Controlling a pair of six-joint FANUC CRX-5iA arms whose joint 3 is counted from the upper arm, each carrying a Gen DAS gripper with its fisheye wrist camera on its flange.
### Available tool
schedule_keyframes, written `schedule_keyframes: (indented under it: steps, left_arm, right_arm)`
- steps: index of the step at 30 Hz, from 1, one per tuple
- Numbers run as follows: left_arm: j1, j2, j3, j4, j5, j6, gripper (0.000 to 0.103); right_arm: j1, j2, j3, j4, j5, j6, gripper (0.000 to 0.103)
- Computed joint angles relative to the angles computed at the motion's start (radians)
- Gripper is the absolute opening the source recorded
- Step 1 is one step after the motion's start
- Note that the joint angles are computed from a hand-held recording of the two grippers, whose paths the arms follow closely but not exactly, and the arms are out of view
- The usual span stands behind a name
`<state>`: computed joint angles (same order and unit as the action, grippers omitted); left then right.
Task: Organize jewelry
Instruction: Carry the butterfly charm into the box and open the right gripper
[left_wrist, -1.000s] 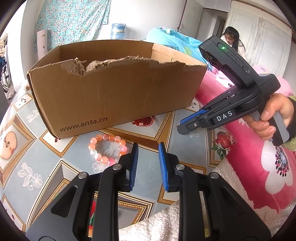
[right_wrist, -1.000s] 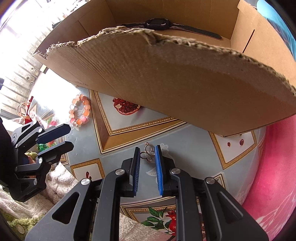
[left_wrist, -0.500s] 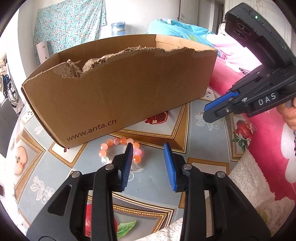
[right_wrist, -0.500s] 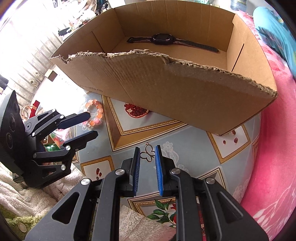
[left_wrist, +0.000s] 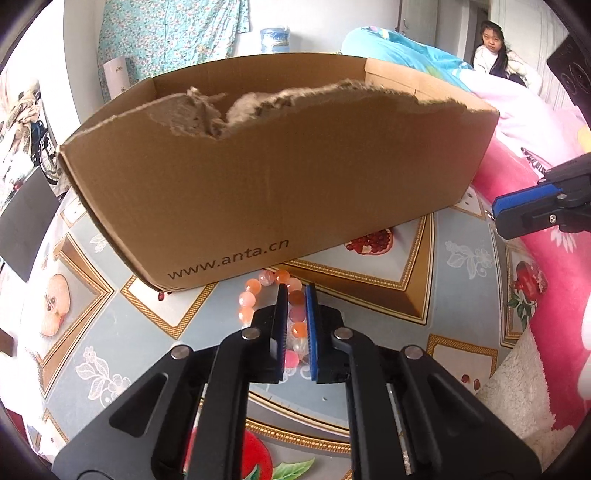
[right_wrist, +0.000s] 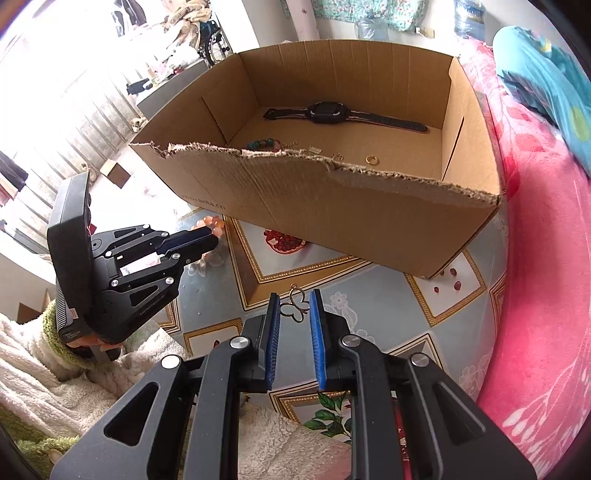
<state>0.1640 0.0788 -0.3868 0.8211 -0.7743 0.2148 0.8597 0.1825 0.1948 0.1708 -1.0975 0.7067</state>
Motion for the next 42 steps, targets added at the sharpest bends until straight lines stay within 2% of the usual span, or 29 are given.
schedule_keyframes:
  steps: [3, 6, 10, 13, 15, 20, 24, 29, 34, 37, 42]
  left_arm:
    - [0.023, -0.018, 0.008, 0.039, -0.048, -0.005, 0.008]
    - [0.064, -0.018, 0.049, 0.081, -0.173, 0.000, 0.008]
    - [0.106, 0.000, 0.125, 0.146, -0.382, 0.023, 0.008]
    - [0.106, 0.012, 0.177, 0.198, -0.473, 0.035, 0.008]
    - [0.093, 0.032, 0.221, 0.232, -0.507, 0.046, 0.008]
    - [-0.013, 0.095, 0.334, 0.239, -0.451, 0.102, 0.008]
    - [-0.106, 0.192, 0.479, 0.113, -0.405, 0.234, 0.008]
    - [-0.201, 0.356, 0.719, -0.097, -0.462, 0.446, 0.008]
    - [-0.263, 0.463, 0.871, -0.258, -0.541, 0.575, 0.009]
    - [-0.264, 0.476, 0.867, -0.236, -0.567, 0.574, 0.015]
    - [-0.221, 0.442, 0.793, -0.162, -0.519, 0.553, 0.019]
  right_arm:
    - [0.008, -0.032, -0.014, 0.022, 0.019, -0.012, 0.016]
    - [0.011, -0.071, -0.025, 0.034, 0.052, -0.016, 0.016]
    - [0.015, -0.113, -0.023, 0.052, 0.095, -0.004, 0.016]
    - [0.004, -0.111, 0.012, 0.067, 0.104, 0.025, 0.016]
    - [-0.008, -0.105, 0.038, 0.074, 0.102, 0.050, 0.016]
    - [-0.087, -0.050, 0.141, 0.022, 0.087, 0.137, 0.016]
    - [-0.158, 0.010, 0.228, -0.041, 0.066, 0.194, 0.016]
    - [-0.221, 0.059, 0.280, -0.107, 0.053, 0.251, 0.016]
    - [-0.263, 0.092, 0.303, -0.154, 0.047, 0.283, 0.016]
    - [-0.279, 0.108, 0.314, -0.175, 0.038, 0.296, 0.016]
    - [-0.299, 0.167, 0.400, -0.212, -0.031, 0.330, 0.016]
